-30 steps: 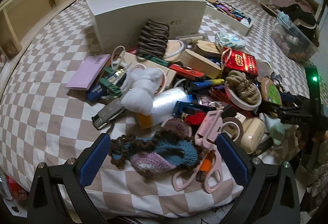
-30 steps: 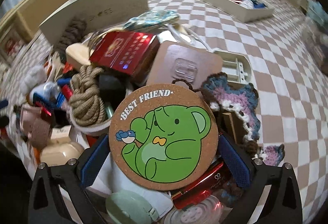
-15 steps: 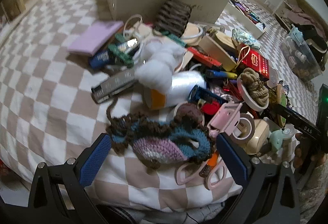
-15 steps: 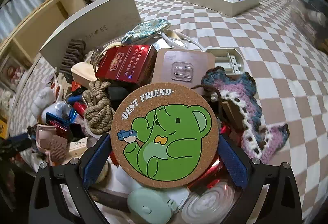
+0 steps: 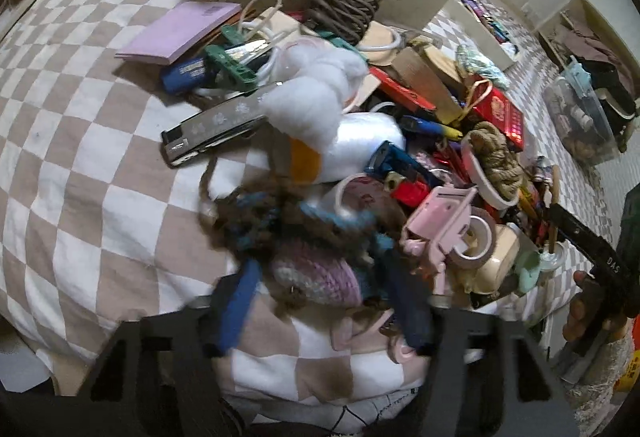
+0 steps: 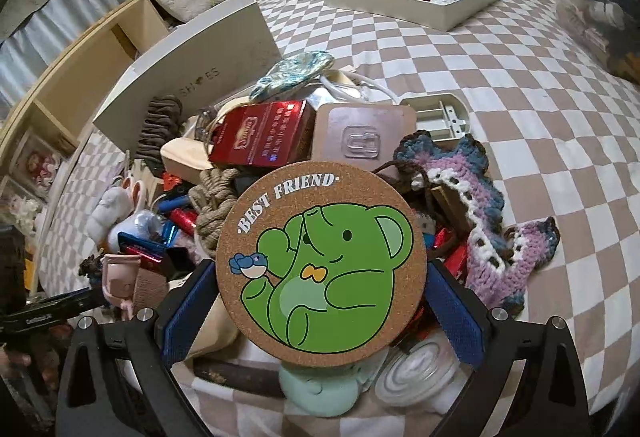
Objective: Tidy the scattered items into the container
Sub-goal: 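Close the left tool on the crocheted coaster while the right tool grasps the cork coaster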
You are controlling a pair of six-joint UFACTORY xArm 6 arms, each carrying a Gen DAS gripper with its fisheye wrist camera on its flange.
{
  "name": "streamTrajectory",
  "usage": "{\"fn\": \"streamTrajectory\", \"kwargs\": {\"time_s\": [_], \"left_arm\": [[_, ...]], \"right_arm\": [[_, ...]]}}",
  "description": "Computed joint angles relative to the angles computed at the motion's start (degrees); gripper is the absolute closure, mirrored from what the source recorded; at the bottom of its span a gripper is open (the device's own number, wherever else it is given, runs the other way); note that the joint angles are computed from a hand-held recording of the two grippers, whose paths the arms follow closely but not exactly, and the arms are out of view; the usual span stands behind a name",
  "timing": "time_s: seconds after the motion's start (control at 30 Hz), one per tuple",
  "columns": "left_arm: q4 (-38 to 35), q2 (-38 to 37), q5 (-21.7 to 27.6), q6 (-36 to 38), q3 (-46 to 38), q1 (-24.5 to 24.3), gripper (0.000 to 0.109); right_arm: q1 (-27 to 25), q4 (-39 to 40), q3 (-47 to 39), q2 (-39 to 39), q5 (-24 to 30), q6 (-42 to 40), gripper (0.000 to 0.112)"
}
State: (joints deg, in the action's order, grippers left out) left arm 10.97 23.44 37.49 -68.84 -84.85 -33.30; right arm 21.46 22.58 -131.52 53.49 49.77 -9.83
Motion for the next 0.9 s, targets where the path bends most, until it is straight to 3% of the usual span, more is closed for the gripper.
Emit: {"fn": "streamTrajectory", "kwargs": {"time_s": [0.27,0.6,0.9], "left_arm": [[-0.38,0.55,-0.93,1.76,-0.86,-0.34,0.084],[4.11,-2.1,-7.8,-1.39,2.25,-0.3,0.094],[6.44,-0.43,-8.14,1.62,-1.66,-1.78,0.094]], "right_arm": [[1.19,0.93,5.08,-3.26,-0.65,-1.85,0.012],[1.65,1.87,8.48,-5.98,-0.98,-2.62,0.012],[2.72,3.07,12.23,-9.23,-2.44,-3.79,0.012]]}}
